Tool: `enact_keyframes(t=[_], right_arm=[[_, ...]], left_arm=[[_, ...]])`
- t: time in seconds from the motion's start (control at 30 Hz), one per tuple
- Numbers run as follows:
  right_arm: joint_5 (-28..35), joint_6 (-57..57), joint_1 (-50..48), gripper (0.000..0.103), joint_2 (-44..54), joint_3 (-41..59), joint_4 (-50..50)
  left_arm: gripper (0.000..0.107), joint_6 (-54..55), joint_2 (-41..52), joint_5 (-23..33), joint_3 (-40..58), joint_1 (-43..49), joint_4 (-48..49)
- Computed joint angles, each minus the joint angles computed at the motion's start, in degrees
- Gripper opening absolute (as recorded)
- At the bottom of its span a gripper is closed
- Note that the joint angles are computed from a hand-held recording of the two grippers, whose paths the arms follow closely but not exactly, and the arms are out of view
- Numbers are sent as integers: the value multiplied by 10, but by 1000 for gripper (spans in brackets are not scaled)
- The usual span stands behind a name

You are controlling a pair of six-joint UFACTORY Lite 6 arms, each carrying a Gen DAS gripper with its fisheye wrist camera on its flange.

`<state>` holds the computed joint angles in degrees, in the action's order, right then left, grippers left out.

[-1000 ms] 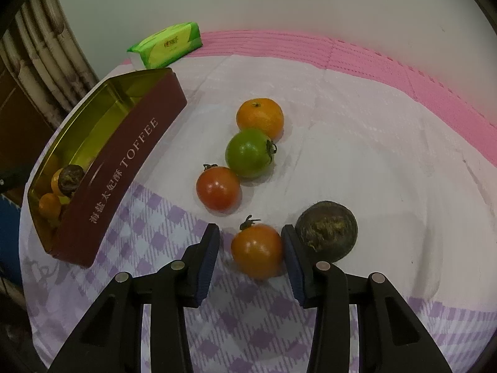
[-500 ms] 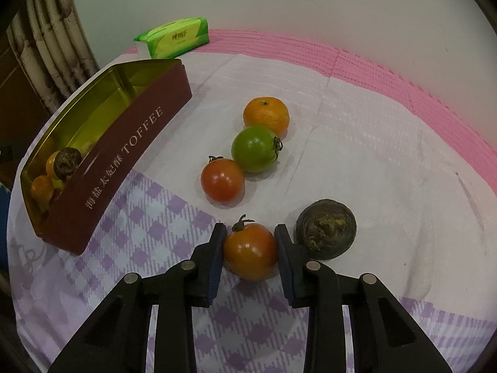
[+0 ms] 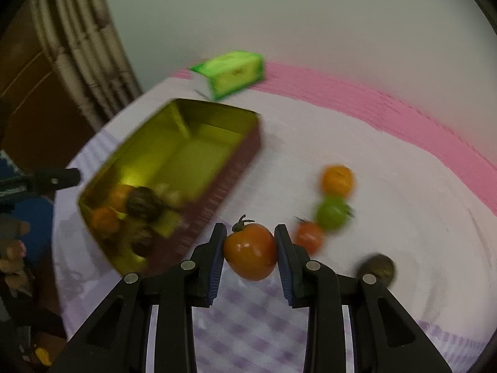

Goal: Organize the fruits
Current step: 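Carry the orange tomato with the right tool into the tray and release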

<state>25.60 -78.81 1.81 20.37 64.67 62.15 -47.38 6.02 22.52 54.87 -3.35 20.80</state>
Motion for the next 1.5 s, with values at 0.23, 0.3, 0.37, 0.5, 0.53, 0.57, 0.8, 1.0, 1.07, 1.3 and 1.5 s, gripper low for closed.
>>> enact_keyframes(t=[0.23,0.3,0.37,0.5,0.53,0.57,0.8,1.0,1.07,1.3,1.5], right_arm=[[-14,73,98,33,19,35,-46],[-25,90,119,33,31,43,-61],[-32,111,136,33,49,58,-76],[-44,140,165,33,83,85,-101],[-49,151,173,33,92,91,-112],[-53,154,177,33,98,94,-115],[-61,175,189,33,127,109,-138],[-69,178,191,33,132,105,-143],[-70,187,193,33,137,110,-149],[-78,187,198,33,133,103,-144],[-73,184,193,41,127,100,-135]], left_arm=[[102,102,-56,4,-50,69,-84],[102,136,-59,6,-53,85,-114],[102,138,-56,5,-51,90,-116],[102,156,-43,2,-47,90,-137],[102,154,-42,1,-48,89,-134],[102,142,-42,-1,-49,86,-123],[102,103,-42,-7,-52,71,-84],[102,103,-41,-8,-53,69,-84],[102,102,-41,-6,-53,68,-84],[102,95,-39,-6,-53,67,-75],[102,92,-35,-6,-53,65,-73]])
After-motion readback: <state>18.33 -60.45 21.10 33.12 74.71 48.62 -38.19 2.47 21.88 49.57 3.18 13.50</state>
